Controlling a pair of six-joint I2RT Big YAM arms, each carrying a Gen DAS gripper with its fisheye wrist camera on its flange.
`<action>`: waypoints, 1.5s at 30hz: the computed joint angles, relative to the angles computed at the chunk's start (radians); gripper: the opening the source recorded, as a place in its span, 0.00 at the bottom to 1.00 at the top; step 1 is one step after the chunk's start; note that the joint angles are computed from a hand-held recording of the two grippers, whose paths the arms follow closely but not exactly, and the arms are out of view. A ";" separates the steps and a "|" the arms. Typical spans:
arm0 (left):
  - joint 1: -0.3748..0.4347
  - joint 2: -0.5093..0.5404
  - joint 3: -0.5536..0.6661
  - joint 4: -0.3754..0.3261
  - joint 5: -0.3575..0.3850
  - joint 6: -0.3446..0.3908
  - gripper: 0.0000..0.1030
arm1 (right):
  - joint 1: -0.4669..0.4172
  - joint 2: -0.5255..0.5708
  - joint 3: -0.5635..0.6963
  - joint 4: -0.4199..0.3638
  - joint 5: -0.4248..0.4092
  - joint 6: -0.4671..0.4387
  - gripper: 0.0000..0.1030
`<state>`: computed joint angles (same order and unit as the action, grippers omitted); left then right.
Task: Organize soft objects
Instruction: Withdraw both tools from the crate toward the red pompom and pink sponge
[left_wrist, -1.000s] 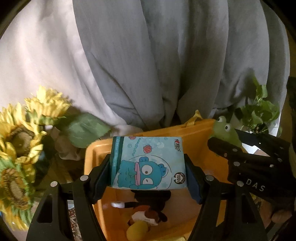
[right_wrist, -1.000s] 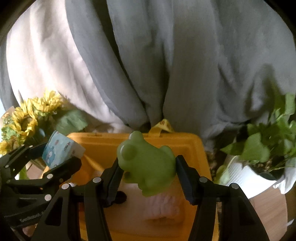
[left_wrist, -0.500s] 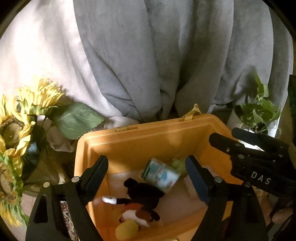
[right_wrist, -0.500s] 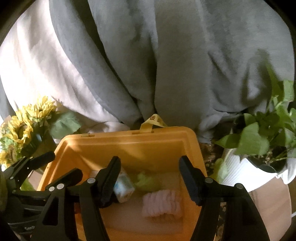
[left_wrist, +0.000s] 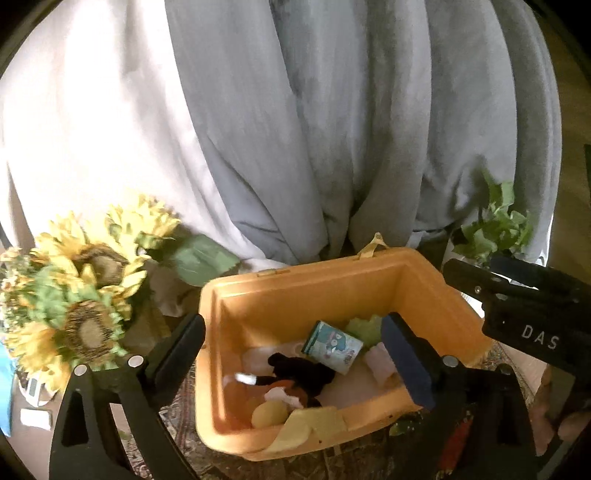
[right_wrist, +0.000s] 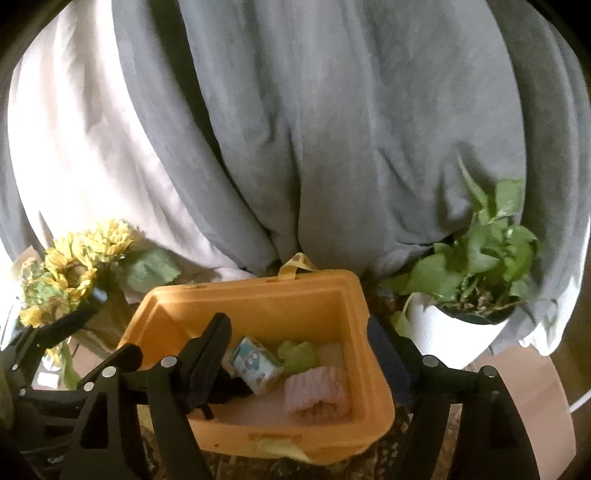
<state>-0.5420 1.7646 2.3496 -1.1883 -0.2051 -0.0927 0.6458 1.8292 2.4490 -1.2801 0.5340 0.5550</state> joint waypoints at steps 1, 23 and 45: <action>-0.002 -0.017 -0.021 0.010 -0.008 -0.002 0.97 | 0.006 -0.014 -0.019 0.013 0.001 -0.003 0.75; -0.076 -0.325 -0.385 0.110 -0.100 -0.049 1.00 | 0.195 -0.246 -0.325 0.058 0.254 0.121 0.75; -0.114 -0.505 -0.645 0.173 -0.061 0.009 0.99 | 0.345 -0.311 -0.482 -0.107 0.367 0.466 0.75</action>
